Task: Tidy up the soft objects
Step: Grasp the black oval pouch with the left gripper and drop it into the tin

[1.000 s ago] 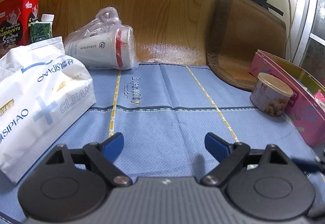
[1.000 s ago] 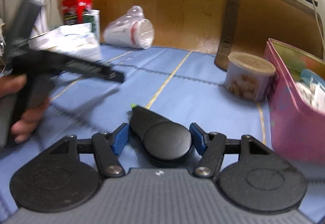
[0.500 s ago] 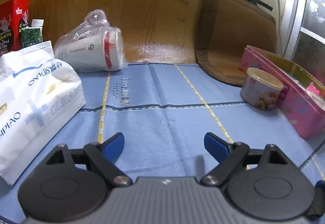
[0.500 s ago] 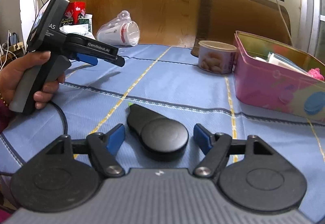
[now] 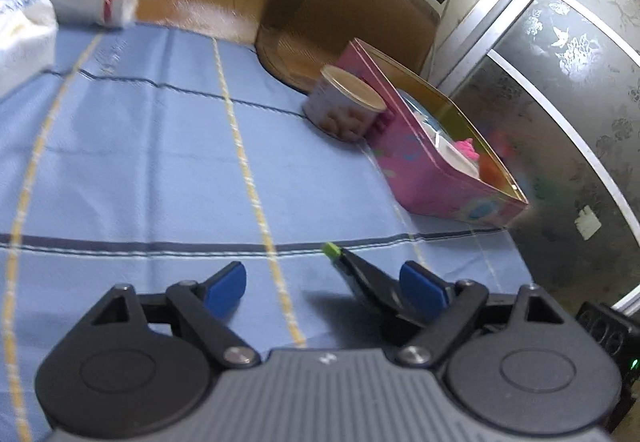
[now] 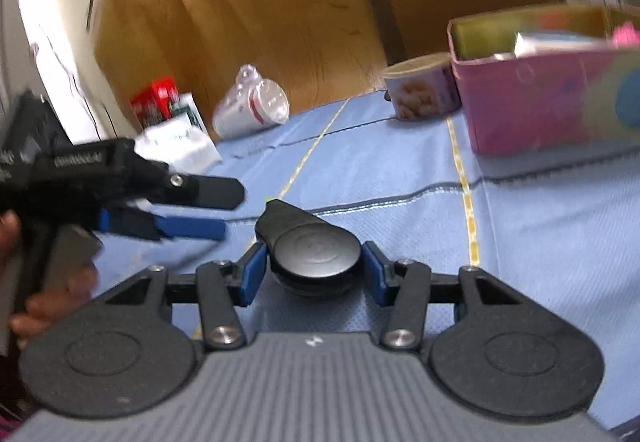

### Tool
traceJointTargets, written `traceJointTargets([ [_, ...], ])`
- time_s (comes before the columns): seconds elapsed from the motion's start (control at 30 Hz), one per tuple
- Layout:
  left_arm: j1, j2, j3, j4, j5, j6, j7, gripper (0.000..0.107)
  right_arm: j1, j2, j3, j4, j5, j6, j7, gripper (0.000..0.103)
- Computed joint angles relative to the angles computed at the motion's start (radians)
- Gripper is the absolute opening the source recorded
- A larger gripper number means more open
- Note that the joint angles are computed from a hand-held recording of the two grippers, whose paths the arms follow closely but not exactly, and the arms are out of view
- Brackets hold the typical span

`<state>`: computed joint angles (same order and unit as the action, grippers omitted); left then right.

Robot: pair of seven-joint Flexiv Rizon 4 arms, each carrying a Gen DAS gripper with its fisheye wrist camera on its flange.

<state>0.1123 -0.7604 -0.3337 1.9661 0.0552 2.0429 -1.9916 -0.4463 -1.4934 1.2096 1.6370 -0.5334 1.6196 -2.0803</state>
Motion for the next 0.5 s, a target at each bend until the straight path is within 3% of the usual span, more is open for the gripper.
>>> traceJointTargets([
  [0.07, 0.020, -0.026, -0.041, -0.032, 0.011, -0.030, -0.002, 0.074, -0.010, -0.018, 0.013, 0.007, -0.009, 0.000, -0.020, 0.054],
  [0.13, 0.041, -0.060, -0.088, -0.071, 0.034, -0.063, 0.014, 0.041, -0.013, -0.024, 0.009, 0.021, -0.026, 0.021, -0.041, 0.054],
  [0.17, 0.034, -0.066, -0.090, -0.091, 0.028, -0.081, 0.026, 0.033, -0.014, -0.022, 0.003, 0.029, -0.035, 0.038, -0.047, 0.054],
  [0.33, 0.043, -0.087, -0.153, -0.224, 0.047, -0.132, 0.126, 0.032, 0.004, -0.022, -0.016, 0.008, -0.120, 0.202, -0.055, 0.054],
  [0.5, 0.022, -0.189, -0.218, -0.478, 0.027, -0.232, 0.286, 0.033, 0.121, 0.032, -0.094, -0.157, -0.133, 0.349, -0.030, 0.054],
])
